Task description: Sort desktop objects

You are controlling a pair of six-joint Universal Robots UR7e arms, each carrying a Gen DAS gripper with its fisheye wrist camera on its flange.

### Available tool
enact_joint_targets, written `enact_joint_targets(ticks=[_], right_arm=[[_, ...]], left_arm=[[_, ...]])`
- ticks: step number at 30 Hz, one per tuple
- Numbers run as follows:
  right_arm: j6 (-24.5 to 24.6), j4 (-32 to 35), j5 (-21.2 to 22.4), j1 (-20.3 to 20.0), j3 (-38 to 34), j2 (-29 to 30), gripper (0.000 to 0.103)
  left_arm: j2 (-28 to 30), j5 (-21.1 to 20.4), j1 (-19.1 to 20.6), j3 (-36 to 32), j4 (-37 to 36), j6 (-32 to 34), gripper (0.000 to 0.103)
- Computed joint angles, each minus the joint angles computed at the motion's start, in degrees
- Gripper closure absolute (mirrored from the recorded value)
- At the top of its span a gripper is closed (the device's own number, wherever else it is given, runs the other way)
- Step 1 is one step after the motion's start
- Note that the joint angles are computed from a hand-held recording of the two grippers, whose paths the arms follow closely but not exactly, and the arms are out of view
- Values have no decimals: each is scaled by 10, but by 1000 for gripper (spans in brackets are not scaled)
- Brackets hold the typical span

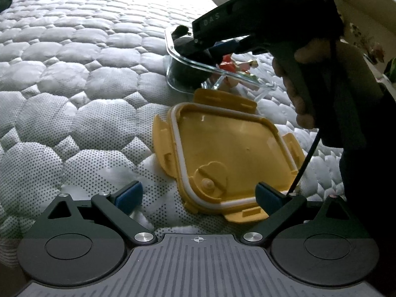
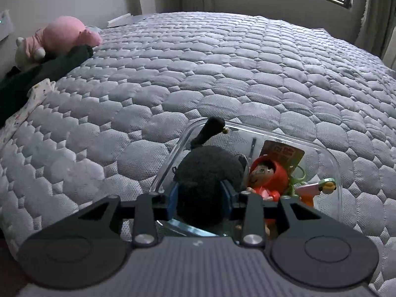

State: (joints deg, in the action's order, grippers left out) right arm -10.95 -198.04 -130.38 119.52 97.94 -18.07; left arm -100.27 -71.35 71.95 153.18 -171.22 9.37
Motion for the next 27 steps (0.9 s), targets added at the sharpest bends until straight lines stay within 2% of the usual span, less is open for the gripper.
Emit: enact_joint_targets(ticks=[8,13,15,17,18,19,21,22,24,27], right_arm=[[-22,-19,-10,-4,-15,16,56],[-62,-47,-24,-3,-31,38,49],[-67,-54,-14,-6,-25,34,47],[-59,-61,-1,-9,-15,25,52],[-35,-69,15,-12,-5,13,56],[-16,-85,36,-18,4,4,66],[20,-116,67,-27,11,-7,69],[32,-116,67,-30,4,-8,69],[26,-106,67,-36,-22,2,69],[-15,-131,54,-40,-70,39,73]], left_arm=[[-3,-3,1,0,3,1,3],[-9,-5,2,1,8,1,3],[-12,-5,2,2,9,2,3],[-16,-6,3,2,10,3,3],[-17,-8,4,2,9,4,3],[-15,-9,6,1,9,3,3],[-10,-9,7,-1,7,2,3],[-8,-8,6,-1,6,2,3],[-5,-4,3,1,3,4,3],[-7,-7,6,1,3,7,3]])
